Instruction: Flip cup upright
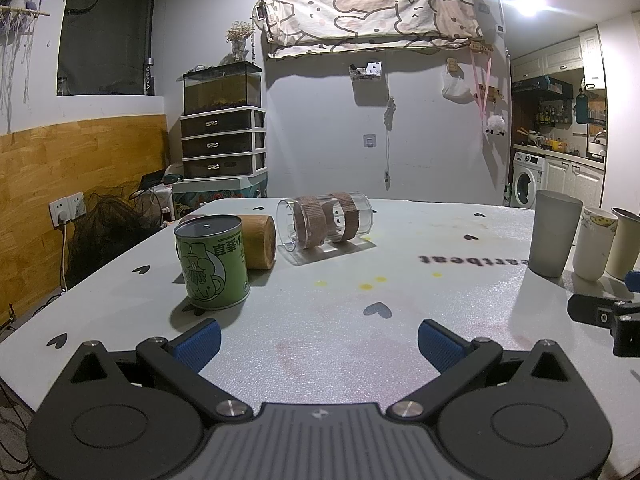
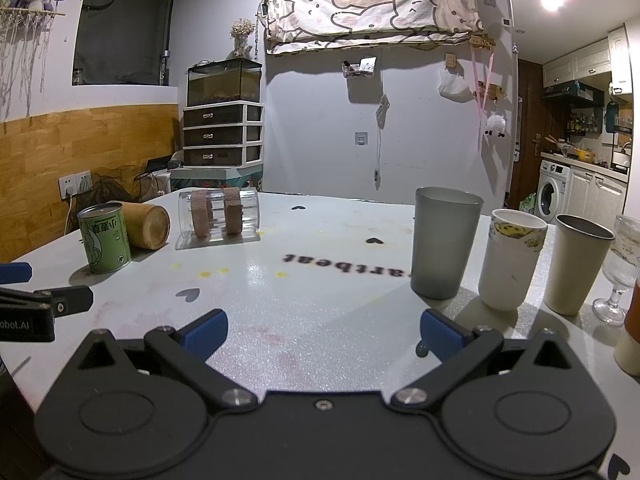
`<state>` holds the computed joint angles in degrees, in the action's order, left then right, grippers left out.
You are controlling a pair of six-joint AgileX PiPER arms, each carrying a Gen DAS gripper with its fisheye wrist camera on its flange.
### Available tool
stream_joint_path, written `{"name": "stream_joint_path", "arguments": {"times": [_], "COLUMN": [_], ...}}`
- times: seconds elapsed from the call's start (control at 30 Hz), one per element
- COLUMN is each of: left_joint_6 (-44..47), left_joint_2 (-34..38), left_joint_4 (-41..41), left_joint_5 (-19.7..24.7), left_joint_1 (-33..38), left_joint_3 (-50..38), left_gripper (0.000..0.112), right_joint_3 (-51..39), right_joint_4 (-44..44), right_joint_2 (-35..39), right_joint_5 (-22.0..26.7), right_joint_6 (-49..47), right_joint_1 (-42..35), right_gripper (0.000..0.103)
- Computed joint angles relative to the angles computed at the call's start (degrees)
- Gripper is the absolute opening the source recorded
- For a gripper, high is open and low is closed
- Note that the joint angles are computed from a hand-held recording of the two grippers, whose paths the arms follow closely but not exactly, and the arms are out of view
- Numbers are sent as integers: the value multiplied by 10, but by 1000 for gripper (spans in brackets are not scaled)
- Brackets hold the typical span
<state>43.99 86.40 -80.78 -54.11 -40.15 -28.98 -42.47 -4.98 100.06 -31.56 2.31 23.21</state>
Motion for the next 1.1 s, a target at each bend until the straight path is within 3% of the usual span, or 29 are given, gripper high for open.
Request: {"name": "stream_joint_path", "arguments": {"times": [0.57, 0.6, 0.67, 0.93, 1.1], "left_joint_6": [-3, -4, -18, -35, 35], "left_joint_2": [2, 1, -2, -16, 16], "left_joint_4": [9, 11, 23, 116, 122], "left_joint_5": [-2, -3, -7, 2, 27], "left_joint_1": [4, 4, 10, 114, 213], "left_joint_3": [-2, -2, 0, -11, -83], "left_gripper": [103, 103, 103, 103, 103], "right_joint_3": [3, 10, 14, 30, 40], "right_joint_4": [7, -2, 6, -3, -10], "right_joint_2": [-8, 5, -4, -19, -23], "right_joint_5": [5, -17, -13, -20, -25], "right_joint_6": [-4, 1, -4, 9, 18], "right_joint_1": [3, -5, 0, -4, -7], "right_gripper": [103, 103, 103, 103, 103]}}
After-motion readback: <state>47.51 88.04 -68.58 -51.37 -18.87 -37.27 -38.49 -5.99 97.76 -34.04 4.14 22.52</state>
